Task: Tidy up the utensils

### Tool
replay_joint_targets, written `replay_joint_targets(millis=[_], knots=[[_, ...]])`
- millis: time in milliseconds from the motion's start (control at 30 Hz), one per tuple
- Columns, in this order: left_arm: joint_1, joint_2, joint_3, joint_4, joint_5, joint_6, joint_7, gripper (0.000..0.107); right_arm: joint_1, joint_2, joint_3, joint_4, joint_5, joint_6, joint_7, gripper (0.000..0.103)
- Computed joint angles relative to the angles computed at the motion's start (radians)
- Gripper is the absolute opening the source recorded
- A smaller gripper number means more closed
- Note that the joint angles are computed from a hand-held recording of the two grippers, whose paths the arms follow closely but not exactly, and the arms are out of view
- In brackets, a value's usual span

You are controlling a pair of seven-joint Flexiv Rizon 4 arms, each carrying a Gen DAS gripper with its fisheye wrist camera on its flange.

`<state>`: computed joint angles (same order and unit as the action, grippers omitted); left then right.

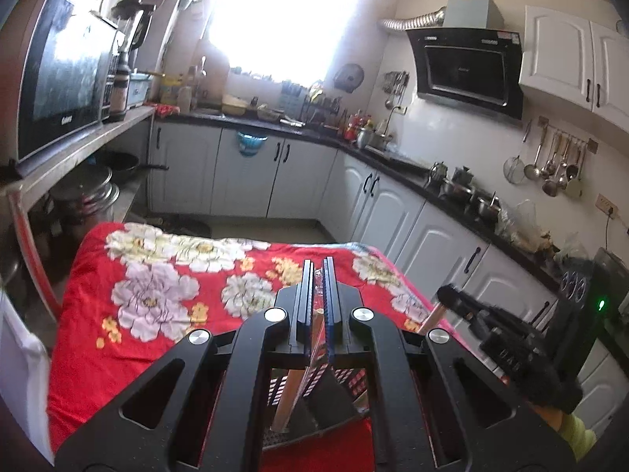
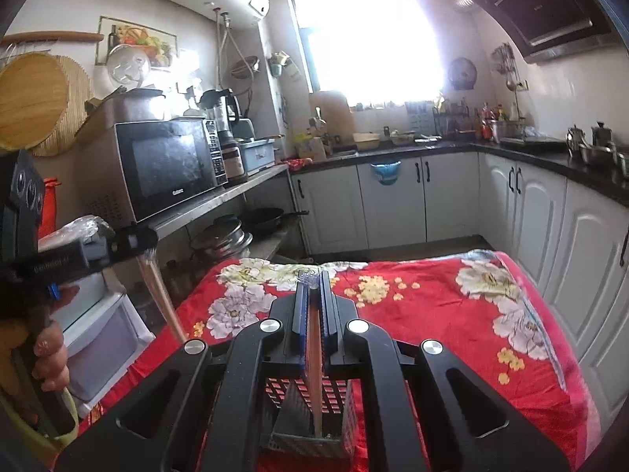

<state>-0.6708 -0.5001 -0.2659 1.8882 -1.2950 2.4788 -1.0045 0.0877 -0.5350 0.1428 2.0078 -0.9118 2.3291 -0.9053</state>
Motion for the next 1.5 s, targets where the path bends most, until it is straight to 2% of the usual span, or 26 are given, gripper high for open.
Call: replay_joint_targets(millis=[267, 433, 567, 633, 733, 800, 967, 1067, 1167, 1200, 1300, 1500], knots=[[-0.011, -0.026, -0.012, 0.02, -0.047, 0.027, 0.022, 0.002, -0.01, 0.002, -0.002, 0.025, 0.003, -0.034, 0.006, 0.008], [-0.007, -0.031, -0.023, 0.038, -0.073, 0.019, 0.004, 0.002, -0.032, 0.005, 0.007, 0.048, -0.018, -0.046, 0.027, 0.021], [-0.014, -0.033, -0.026, 0.046, -0.087, 0.031, 0.005, 0.003, -0.027, 0.021, 0.004, 0.084, 0.013, -0.042, -0.006, 0.03], [-0.018, -0.032, -0.031, 0.049, -0.101, 0.039, 0.008, 0.007, -0.032, 0.026, 0.006, 0.095, 0.017, -0.043, -0.009, 0.036], [-0.025, -0.034, -0.041, 0.046, -0.124, 0.054, 0.015, 0.015, -0.033, 0.037, 0.008, 0.113, 0.029, -0.04, -0.024, 0.042], [-0.028, -0.032, -0.045, 0.054, -0.129, 0.061, 0.005, 0.026, -0.041, 0.041, 0.01, 0.126, 0.026, -0.035, -0.028, 0.049], [-0.037, -0.02, -0.048, 0.094, -0.121, 0.068, -0.056, 0.042, -0.058, 0.055, 0.007, 0.171, 0.019, -0.011, -0.031, 0.061], [-0.052, -0.019, -0.047, 0.104, -0.127, 0.093, -0.074, 0.06, -0.066, 0.067, 0.004, 0.199, 0.019, -0.007, -0.038, 0.069], [-0.069, -0.015, -0.045, 0.129, -0.101, 0.125, -0.122, 0.082, -0.074, 0.077, 0.002, 0.223, 0.013, -0.003, -0.042, 0.07], [-0.079, -0.017, -0.046, 0.132, -0.103, 0.143, -0.127, 0.086, -0.071, 0.083, -0.001, 0.236, 0.023, -0.002, -0.056, 0.072], [-0.098, -0.027, -0.056, 0.126, -0.12, 0.176, -0.111, 0.093, -0.055, 0.1, -0.006, 0.273, 0.073, 0.001, -0.112, 0.075], [-0.132, -0.054, -0.074, 0.109, -0.139, 0.247, -0.089, 0.093, -0.045, 0.124, -0.002, 0.331, 0.138, 0.015, -0.195, 0.077]])
